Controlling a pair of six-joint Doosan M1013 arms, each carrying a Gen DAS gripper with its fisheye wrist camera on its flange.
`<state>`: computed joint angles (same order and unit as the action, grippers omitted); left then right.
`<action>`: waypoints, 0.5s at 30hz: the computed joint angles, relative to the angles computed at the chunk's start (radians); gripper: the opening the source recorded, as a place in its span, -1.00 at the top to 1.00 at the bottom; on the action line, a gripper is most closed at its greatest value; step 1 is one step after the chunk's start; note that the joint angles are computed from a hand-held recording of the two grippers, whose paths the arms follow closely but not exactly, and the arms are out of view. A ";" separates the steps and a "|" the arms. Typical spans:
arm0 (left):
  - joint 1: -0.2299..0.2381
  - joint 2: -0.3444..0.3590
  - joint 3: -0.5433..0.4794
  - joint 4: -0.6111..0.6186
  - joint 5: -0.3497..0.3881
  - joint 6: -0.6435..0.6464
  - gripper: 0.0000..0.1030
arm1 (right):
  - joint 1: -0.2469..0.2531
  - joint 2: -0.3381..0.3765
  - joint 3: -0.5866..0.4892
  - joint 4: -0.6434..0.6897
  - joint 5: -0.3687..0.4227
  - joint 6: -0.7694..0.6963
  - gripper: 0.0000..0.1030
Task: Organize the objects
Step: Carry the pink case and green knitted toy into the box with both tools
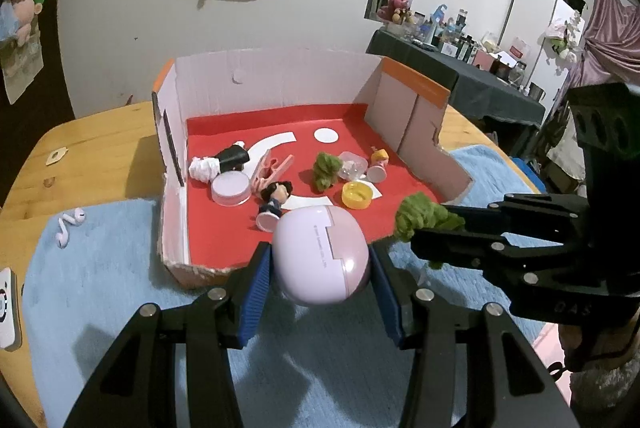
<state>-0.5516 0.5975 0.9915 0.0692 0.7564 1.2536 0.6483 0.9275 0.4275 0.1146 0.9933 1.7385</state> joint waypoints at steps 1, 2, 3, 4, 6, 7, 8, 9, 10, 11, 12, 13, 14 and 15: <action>0.001 0.003 -0.004 -0.004 0.002 0.003 0.01 | -0.001 0.005 -0.009 0.001 0.004 0.000 0.49; 0.003 0.008 -0.013 -0.008 0.006 0.006 0.01 | -0.002 0.009 -0.018 0.001 0.009 0.001 0.49; 0.004 0.010 -0.016 -0.011 0.008 0.007 0.01 | -0.003 0.014 -0.029 0.002 0.015 0.001 0.49; 0.006 0.012 -0.020 -0.015 0.011 0.009 0.01 | -0.004 0.021 -0.042 0.002 0.022 0.002 0.49; 0.009 0.023 -0.039 -0.022 0.022 0.011 0.01 | -0.007 0.036 -0.072 0.003 0.039 0.004 0.49; 0.010 0.028 -0.047 -0.023 0.027 0.012 0.01 | -0.007 0.040 -0.080 0.003 0.044 0.004 0.49; 0.011 0.033 -0.055 -0.023 0.033 0.013 0.01 | -0.009 0.049 -0.097 0.003 0.053 0.006 0.49; 0.012 0.038 -0.064 -0.027 0.037 0.018 0.01 | -0.010 0.055 -0.108 0.001 0.059 0.008 0.49; 0.013 0.042 -0.070 -0.030 0.041 0.020 0.01 | -0.011 0.062 -0.123 0.000 0.067 0.010 0.49; 0.015 0.048 -0.080 -0.034 0.048 0.024 0.01 | -0.012 0.071 -0.141 0.000 0.076 0.013 0.49; 0.017 0.054 -0.091 -0.039 0.054 0.028 0.01 | -0.014 0.080 -0.157 -0.002 0.085 0.016 0.49; 0.017 0.059 -0.099 -0.042 0.059 0.031 0.01 | -0.015 0.095 -0.187 -0.005 0.103 0.020 0.49; 0.019 0.066 -0.110 -0.048 0.067 0.037 0.01 | -0.017 0.105 -0.209 -0.005 0.116 0.023 0.49; 0.019 0.071 -0.119 -0.051 0.074 0.042 0.01 | -0.018 0.124 -0.246 -0.005 0.138 0.026 0.49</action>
<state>-0.5322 0.6684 0.8726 0.0186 0.8302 1.2952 0.6300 1.0516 0.1818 0.1091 1.1312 1.7646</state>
